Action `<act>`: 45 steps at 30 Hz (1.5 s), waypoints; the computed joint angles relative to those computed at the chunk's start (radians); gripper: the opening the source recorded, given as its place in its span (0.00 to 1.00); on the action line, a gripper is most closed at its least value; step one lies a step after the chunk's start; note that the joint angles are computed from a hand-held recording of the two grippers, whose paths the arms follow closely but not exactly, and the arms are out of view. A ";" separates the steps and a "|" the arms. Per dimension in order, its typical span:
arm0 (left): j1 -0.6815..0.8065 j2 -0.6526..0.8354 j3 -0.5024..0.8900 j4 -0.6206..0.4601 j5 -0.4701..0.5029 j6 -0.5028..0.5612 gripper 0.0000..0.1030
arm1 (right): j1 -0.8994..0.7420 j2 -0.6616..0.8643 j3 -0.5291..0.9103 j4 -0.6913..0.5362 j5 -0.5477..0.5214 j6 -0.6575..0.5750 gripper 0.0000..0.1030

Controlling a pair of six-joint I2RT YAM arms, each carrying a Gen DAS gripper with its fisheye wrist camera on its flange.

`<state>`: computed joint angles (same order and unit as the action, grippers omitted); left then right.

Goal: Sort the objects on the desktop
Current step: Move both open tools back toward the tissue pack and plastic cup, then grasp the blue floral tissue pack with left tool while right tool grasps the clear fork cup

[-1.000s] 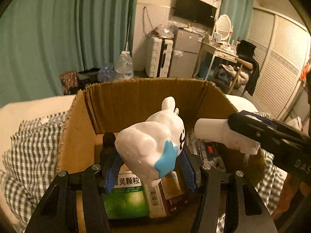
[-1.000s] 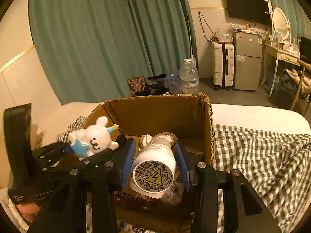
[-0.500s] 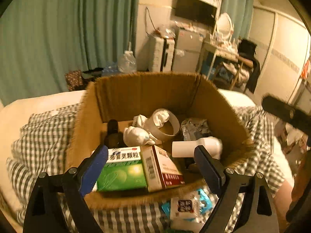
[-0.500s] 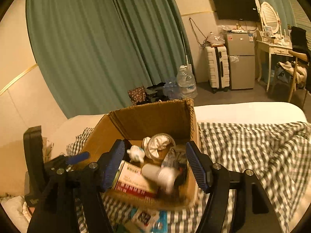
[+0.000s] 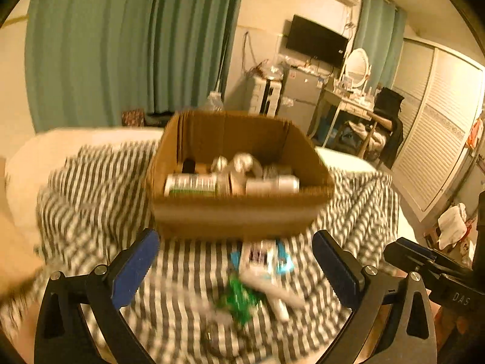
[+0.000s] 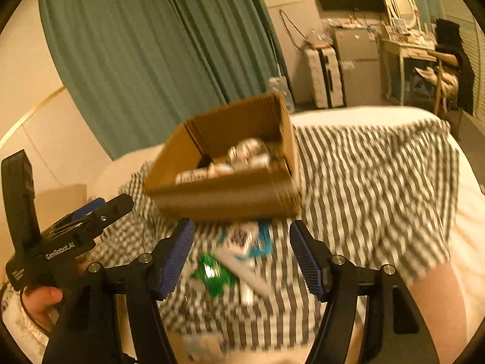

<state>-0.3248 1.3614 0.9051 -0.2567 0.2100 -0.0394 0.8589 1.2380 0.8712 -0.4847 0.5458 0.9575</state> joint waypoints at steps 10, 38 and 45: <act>-0.066 -0.209 -0.396 0.103 -0.059 -0.034 1.00 | 0.287 0.149 0.087 -0.369 0.078 0.240 0.63; -0.202 0.294 -0.542 0.499 -0.089 0.169 0.99 | 0.181 0.629 0.100 -0.267 -0.354 0.051 0.72; -0.187 0.250 -0.550 0.467 -0.048 0.206 0.69 | 0.182 0.573 0.043 -0.203 -0.347 0.076 0.67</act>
